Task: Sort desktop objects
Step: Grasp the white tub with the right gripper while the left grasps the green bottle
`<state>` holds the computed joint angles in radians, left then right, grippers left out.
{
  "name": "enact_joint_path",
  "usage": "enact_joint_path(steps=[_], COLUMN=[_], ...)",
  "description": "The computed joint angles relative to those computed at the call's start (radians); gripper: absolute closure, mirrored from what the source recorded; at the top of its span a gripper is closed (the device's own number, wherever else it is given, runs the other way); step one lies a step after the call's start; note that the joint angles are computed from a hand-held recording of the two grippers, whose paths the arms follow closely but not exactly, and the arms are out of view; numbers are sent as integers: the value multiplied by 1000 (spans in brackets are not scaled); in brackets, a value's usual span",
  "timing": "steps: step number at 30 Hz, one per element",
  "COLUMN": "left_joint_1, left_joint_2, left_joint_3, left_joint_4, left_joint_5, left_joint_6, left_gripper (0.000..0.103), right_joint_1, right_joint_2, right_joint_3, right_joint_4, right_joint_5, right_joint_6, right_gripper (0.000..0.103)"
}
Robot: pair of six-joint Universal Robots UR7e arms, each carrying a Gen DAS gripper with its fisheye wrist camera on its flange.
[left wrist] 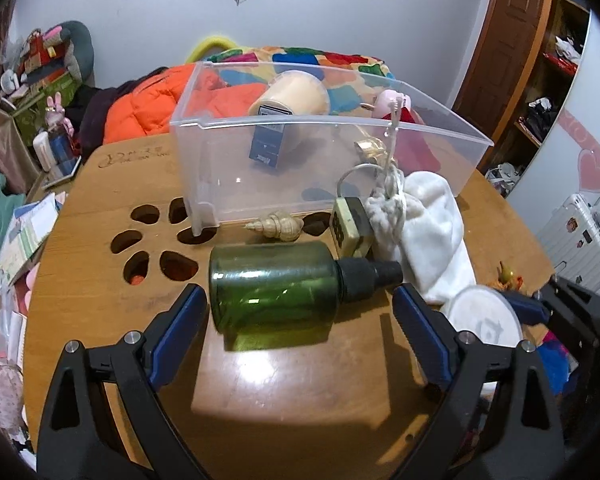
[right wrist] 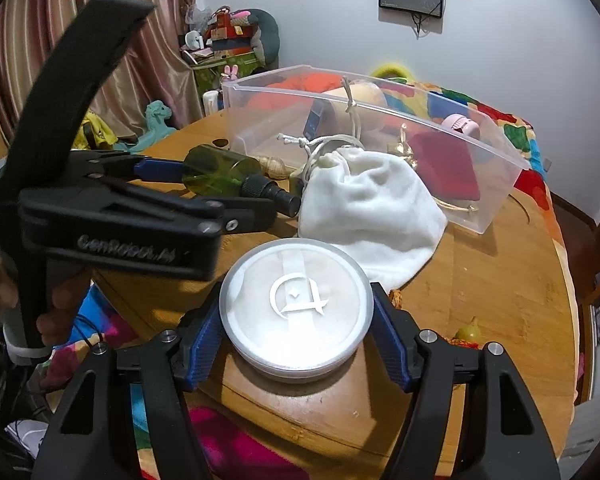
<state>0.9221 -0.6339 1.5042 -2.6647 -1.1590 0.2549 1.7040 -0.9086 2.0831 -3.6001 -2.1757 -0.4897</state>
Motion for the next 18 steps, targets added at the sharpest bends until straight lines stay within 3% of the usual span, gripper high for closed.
enact_joint_path(steps=[8,12,18], left_joint_1=[-16,-13,1], left_joint_2=[25,20,2], left_joint_3=[-17,-14,5], left_joint_4=[-5,-17,-35], left_joint_5=[34,22,-3], left_joint_6=[1,2,-9], left_gripper=[9,19,20], right_joint_1=[-6,-13,-13], right_joint_2=[-16,-33,-51], right_joint_3=[9,22,32], right_joint_4=[9,18,19], right_joint_5=[30,56,78], right_joint_6=[18,38,60], right_gripper=[41,41,41])
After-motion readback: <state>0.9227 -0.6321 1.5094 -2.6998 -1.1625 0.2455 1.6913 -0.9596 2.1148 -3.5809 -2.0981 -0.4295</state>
